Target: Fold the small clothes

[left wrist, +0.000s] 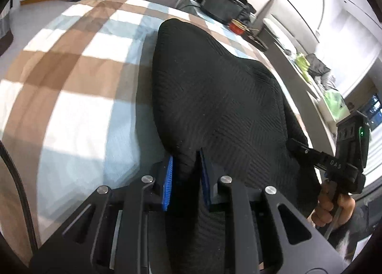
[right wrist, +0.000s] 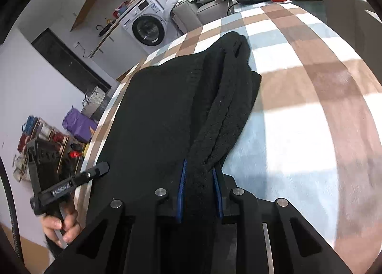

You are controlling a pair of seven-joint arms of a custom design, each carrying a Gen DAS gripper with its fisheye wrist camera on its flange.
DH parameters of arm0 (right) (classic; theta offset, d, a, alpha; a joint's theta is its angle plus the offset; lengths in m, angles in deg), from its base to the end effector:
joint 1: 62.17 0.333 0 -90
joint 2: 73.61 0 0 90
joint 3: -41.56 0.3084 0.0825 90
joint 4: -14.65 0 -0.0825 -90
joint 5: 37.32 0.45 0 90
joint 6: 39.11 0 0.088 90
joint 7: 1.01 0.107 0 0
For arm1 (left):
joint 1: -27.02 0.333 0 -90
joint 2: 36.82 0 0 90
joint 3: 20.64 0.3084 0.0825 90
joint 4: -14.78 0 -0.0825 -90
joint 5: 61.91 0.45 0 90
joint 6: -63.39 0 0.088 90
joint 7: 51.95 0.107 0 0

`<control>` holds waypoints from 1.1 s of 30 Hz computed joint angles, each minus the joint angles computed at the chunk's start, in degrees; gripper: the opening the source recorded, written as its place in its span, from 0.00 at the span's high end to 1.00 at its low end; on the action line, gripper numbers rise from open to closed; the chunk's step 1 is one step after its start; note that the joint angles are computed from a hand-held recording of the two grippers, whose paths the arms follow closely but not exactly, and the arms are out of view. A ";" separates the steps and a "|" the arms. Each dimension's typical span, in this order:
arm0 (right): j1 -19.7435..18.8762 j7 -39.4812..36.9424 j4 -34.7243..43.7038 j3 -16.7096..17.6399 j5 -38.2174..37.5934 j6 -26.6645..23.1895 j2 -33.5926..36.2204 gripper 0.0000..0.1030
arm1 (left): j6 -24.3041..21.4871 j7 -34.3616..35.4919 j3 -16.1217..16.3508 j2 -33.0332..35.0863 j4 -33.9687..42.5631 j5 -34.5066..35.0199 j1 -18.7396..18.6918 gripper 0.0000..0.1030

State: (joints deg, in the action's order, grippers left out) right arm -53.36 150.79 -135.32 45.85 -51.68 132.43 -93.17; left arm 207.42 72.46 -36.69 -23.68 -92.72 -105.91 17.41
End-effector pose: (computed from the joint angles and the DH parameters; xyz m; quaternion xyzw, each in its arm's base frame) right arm 0.4889 0.1313 0.3970 -0.4319 0.8295 -0.1179 0.3340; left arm 0.6383 -0.2903 0.3965 0.4829 -0.7994 0.3525 0.0587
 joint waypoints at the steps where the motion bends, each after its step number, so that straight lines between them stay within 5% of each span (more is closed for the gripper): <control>1: -0.14 0.09 1.20 -0.38 0.39 0.52 1.52 0.81 | -0.05 -0.77 0.20 0.66 0.82 0.63 -0.15 0.83; 7: 0.00 -0.74 3.23 -0.71 -0.15 -2.41 2.33 0.76 | -1.71 -0.67 0.41 0.03 0.45 1.02 1.01 0.79; 14: 10.61 -10.22 -8.23 -7.92 11.34 1.08 -8.67 0.74 | -5.69 6.31 1.55 -6.63 -7.71 -5.02 1.95 0.76; 18: 6.71 -5.99 -9.27 -2.03 10.60 3.31 -8.83 0.85 | -3.66 7.59 1.81 -6.27 -7.63 -6.66 0.55 0.77; 22: -0.65 -0.41 -4.62 6.17 3.50 -0.63 -5.79 0.85 | 0.43 7.03 1.54 -6.33 -7.68 -4.34 -0.90 0.77; 26: -1.10 1.97 -2.21 5.55 -0.67 -2.82 -3.75 0.85 | 4.96 7.37 1.44 -9.03 -10.93 -2.96 -1.87 0.77; 29: -1.63 3.93 -2.31 6.30 -3.98 -6.09 -5.56 0.72 | 9.53 9.59 1.64 -12.20 -14.54 -3.28 -2.71 0.72; 33: -3.96 8.84 -4.17 9.45 -11.73 -9.82 -11.22 0.50 | 14.97 18.19 2.80 -18.25 -20.41 -12.25 -4.94 0.37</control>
State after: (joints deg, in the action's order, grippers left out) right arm -57.32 159.63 -139.49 55.30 -63.41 122.61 -104.39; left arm 222.39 90.65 -33.89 -41.92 -113.13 -118.16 12.48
